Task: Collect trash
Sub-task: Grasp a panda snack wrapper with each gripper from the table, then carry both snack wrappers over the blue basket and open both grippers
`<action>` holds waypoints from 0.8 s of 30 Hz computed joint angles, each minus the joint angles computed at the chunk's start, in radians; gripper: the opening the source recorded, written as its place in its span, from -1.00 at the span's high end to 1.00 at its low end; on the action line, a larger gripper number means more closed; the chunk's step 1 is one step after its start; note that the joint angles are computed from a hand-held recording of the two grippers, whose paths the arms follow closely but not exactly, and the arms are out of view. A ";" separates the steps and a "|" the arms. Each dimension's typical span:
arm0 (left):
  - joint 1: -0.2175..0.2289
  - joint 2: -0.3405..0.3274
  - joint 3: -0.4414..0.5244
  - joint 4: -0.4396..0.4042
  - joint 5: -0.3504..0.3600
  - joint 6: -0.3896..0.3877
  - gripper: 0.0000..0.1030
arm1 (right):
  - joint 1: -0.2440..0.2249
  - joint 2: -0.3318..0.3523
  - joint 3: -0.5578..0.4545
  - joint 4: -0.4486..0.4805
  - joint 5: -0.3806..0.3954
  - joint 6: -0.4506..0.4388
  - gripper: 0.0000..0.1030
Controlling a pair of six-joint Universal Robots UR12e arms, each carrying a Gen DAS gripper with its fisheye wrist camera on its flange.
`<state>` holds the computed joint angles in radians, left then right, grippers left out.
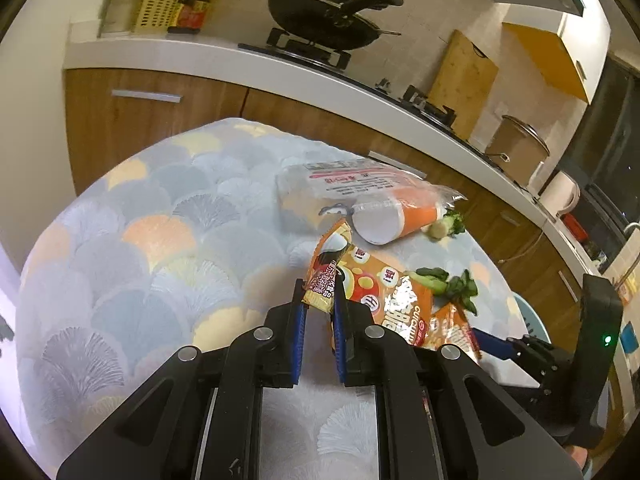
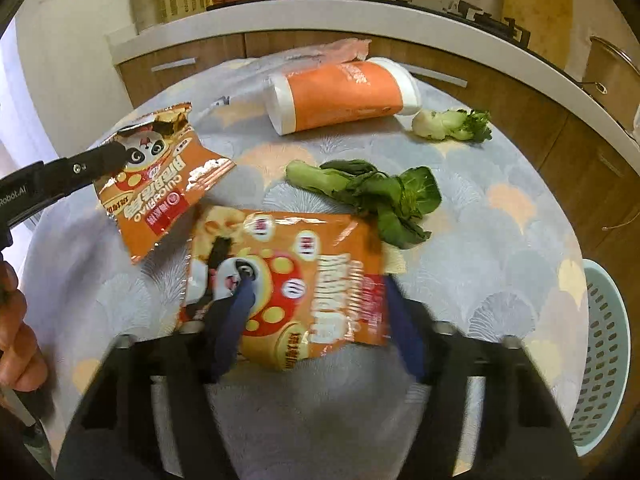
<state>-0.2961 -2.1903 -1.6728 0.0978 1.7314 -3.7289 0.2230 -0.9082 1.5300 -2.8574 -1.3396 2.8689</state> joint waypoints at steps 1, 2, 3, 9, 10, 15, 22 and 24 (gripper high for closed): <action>0.000 0.000 0.000 0.001 0.002 0.001 0.79 | -0.002 -0.002 0.004 -0.005 0.002 0.002 0.57; -0.001 0.000 0.000 0.003 0.004 0.003 0.79 | -0.003 -0.004 0.008 -0.008 0.005 -0.001 0.68; 0.000 -0.001 0.000 0.006 0.001 0.003 0.79 | -0.003 -0.006 0.013 -0.014 0.008 -0.004 0.82; -0.001 0.004 -0.006 0.019 0.006 0.003 0.79 | -0.014 -0.028 0.049 -0.069 0.074 0.010 0.95; -0.002 0.006 -0.007 0.021 0.008 0.003 0.79 | -0.019 -0.033 0.055 -0.080 0.081 0.016 0.96; -0.004 0.018 -0.011 0.053 0.005 0.011 0.79 | -0.038 -0.057 0.079 -0.154 0.096 0.054 0.96; -0.020 0.012 0.022 0.068 -0.039 0.041 0.79 | -0.069 -0.081 0.093 -0.203 0.086 0.113 0.96; -0.027 0.005 0.042 0.060 -0.050 0.057 0.79 | -0.083 -0.088 0.100 -0.220 0.090 0.133 0.96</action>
